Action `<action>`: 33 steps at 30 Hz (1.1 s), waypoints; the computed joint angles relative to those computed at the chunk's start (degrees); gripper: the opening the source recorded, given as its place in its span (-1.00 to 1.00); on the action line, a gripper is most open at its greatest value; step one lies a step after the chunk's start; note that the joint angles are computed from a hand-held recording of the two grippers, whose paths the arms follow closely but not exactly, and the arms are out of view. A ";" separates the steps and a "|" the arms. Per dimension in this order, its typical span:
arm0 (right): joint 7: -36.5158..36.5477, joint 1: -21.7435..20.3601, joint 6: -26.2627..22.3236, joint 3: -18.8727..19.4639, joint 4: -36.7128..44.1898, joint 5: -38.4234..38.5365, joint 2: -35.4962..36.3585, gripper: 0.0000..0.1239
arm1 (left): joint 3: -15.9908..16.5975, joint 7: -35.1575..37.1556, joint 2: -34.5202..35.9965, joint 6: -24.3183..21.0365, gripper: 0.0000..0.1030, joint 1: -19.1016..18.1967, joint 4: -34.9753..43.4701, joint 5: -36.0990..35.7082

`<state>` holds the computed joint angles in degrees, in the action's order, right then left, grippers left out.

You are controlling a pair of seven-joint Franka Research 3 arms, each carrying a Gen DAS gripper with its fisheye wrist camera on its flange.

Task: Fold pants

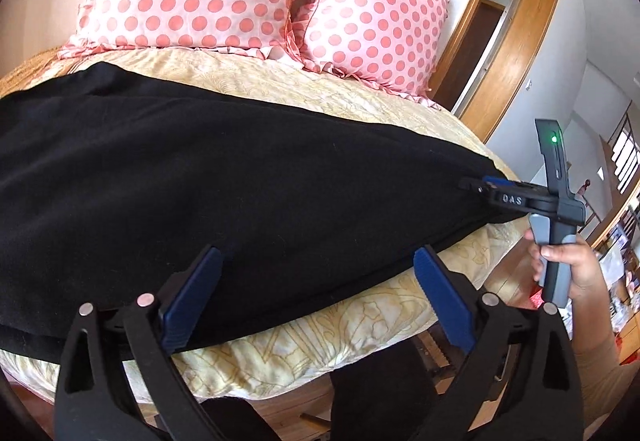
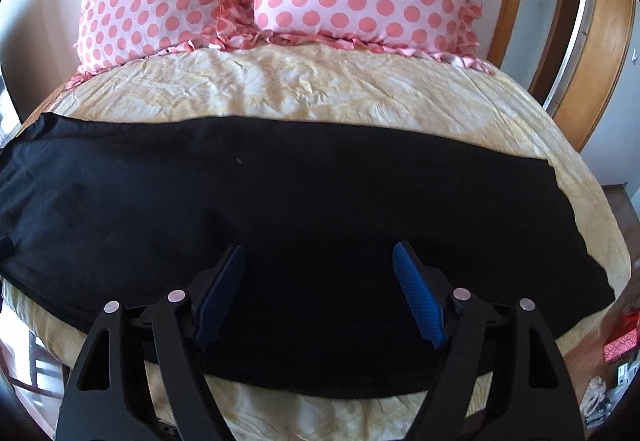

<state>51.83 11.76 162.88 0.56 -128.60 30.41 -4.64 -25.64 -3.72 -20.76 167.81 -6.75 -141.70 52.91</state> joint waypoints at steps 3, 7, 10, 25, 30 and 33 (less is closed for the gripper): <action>-4.73 -0.24 -1.93 -2.41 -1.42 10.40 -2.31 0.25 | -0.50 0.05 0.25 -1.56 0.93 -0.18 0.55 0.51; -8.11 -1.18 1.57 -6.65 -2.21 24.19 -5.02 0.24 | -0.37 -0.42 0.47 -2.44 0.96 -0.67 0.85 1.33; -2.56 -5.29 -1.23 -9.68 1.01 30.98 -2.66 0.05 | -0.37 -1.01 0.93 -3.63 0.96 -1.03 1.42 1.96; 1.86 -17.92 -11.76 -6.95 9.20 38.11 7.19 -0.09 | 1.43 -0.49 2.04 -6.69 0.96 -3.74 2.51 2.44; 2.51 -18.47 -15.48 -6.85 9.30 38.66 6.92 -0.15 | 1.95 -0.13 2.01 -6.96 0.96 -4.31 2.44 2.44; 1.97 -19.13 -19.37 -7.10 9.74 41.73 7.41 -0.21 | 2.08 -0.41 1.98 -6.57 0.96 -4.27 2.35 2.61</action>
<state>53.81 -7.37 143.51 -6.54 -118.86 72.14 2.77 -23.55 -4.13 -18.78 161.24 -11.01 -139.34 55.52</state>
